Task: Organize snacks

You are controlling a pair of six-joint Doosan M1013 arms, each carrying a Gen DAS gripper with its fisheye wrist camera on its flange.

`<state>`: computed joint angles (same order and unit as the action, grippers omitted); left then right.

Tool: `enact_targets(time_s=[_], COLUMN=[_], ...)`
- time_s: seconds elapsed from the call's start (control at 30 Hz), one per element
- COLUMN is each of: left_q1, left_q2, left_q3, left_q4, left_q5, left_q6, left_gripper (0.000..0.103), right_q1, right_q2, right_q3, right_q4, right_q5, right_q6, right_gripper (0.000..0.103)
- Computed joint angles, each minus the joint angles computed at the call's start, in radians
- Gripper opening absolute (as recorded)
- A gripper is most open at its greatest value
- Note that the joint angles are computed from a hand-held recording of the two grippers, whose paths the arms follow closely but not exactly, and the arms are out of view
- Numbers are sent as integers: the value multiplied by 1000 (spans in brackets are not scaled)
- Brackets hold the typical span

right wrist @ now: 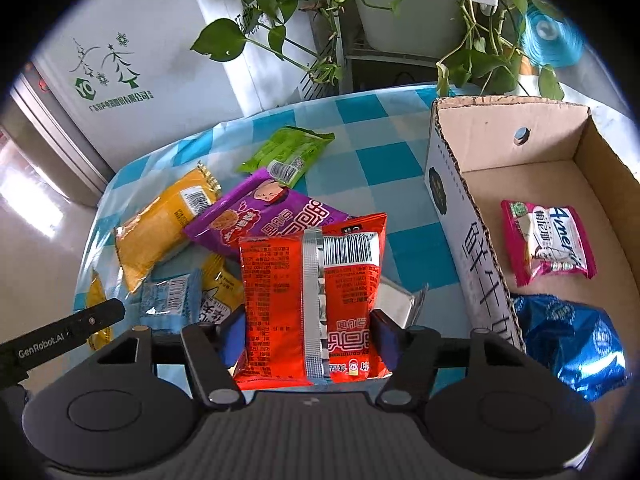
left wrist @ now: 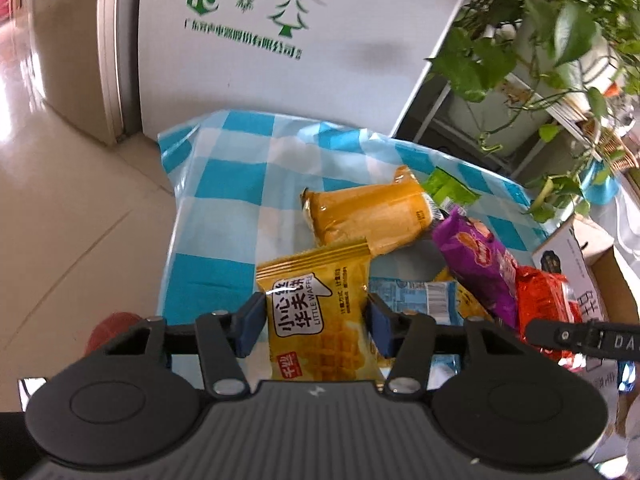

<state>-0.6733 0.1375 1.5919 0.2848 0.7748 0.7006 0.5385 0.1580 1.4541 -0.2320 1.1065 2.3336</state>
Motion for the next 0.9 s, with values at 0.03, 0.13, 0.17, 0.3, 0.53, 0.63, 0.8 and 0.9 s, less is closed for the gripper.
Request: enact_targets(time_s=[0.03, 0.13, 0.17, 0.3, 0.53, 0.63, 0.8, 0.9], left_q1=[-4, -19, -25, -44, -52, -56, -59, -59], left_q2=[-4, -15, -19, -32, -49, -56, -68, -75], left_q3=[5, 23, 28, 50, 67, 74, 85, 90], left_q4=[7, 28, 32, 27, 11, 16, 7, 4], left_q5=[-1, 4, 5, -9, -48, -63, -83, -96], left_q6=[-1, -10, -9, 4, 1, -7, -8, -9], left_gripper=[53, 53, 53, 53, 52, 52, 52, 52], right_q1=[2, 6, 9, 27, 56, 63, 75, 82], right_q2=[-3, -14, -19, -45, -75, -79, -87, -86], right_q3=[2, 13, 18, 42, 77, 83, 96, 98], right_q4=[0, 1, 1, -14, -66, -92, -110, -116], right_q5=[-2, -3, -2, -17, -4, 13, 27, 33], right_q6=[3, 16, 24, 47, 112, 137, 150, 136], right_gripper=[70, 70, 70, 70, 70, 70, 70, 70])
